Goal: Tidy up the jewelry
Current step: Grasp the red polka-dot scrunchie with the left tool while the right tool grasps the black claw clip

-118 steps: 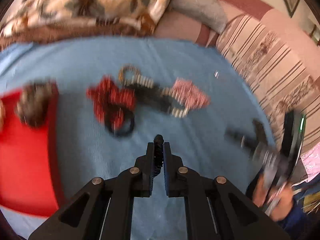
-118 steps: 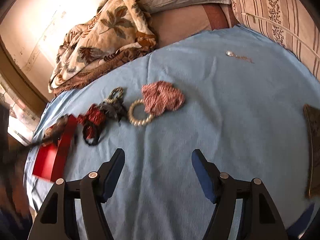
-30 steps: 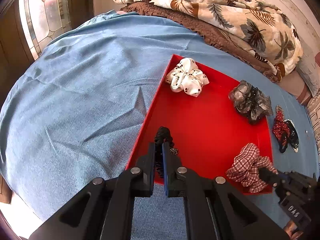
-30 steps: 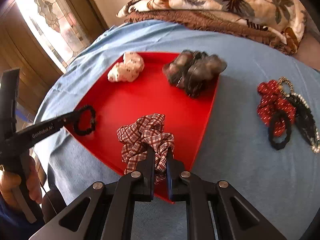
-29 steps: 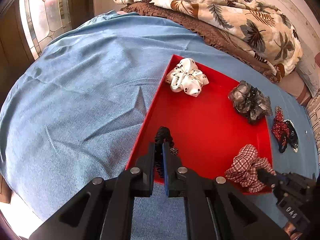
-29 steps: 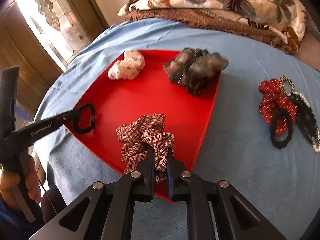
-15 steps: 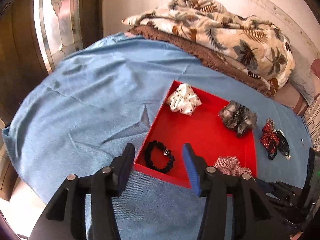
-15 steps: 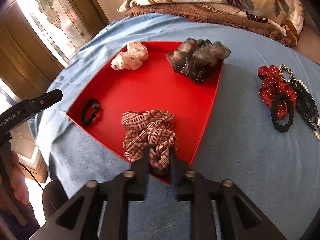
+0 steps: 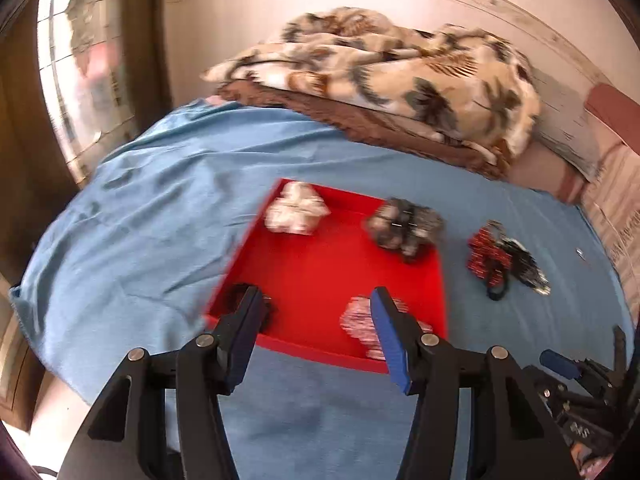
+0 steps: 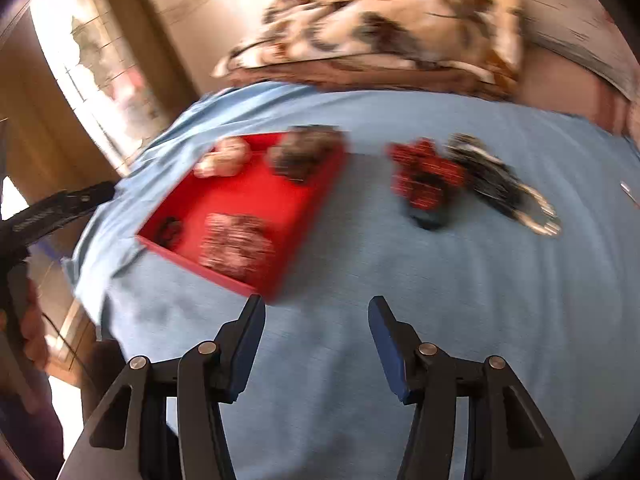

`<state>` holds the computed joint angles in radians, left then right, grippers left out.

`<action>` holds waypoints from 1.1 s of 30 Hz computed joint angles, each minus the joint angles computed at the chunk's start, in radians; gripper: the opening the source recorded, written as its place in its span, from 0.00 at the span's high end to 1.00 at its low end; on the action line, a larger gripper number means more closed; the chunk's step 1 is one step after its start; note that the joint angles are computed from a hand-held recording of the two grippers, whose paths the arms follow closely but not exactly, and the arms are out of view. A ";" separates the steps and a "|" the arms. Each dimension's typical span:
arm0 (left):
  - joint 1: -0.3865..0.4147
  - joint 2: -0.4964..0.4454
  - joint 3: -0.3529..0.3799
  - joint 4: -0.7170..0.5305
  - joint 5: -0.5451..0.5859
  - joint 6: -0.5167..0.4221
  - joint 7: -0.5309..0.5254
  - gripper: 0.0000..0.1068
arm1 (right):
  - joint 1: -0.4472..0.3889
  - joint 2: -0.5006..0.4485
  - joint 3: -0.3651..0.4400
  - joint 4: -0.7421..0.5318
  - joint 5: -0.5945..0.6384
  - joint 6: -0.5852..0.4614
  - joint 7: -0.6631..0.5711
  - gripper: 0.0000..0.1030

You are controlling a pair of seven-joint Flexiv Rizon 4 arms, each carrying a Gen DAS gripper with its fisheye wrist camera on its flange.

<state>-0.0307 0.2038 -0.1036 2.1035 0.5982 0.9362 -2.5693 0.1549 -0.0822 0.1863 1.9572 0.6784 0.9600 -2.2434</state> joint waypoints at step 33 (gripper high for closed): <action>-0.166 -0.843 0.085 -0.622 -0.642 0.127 0.566 0.91 | -0.178 -0.501 0.096 -0.522 -0.208 -0.036 0.185 0.70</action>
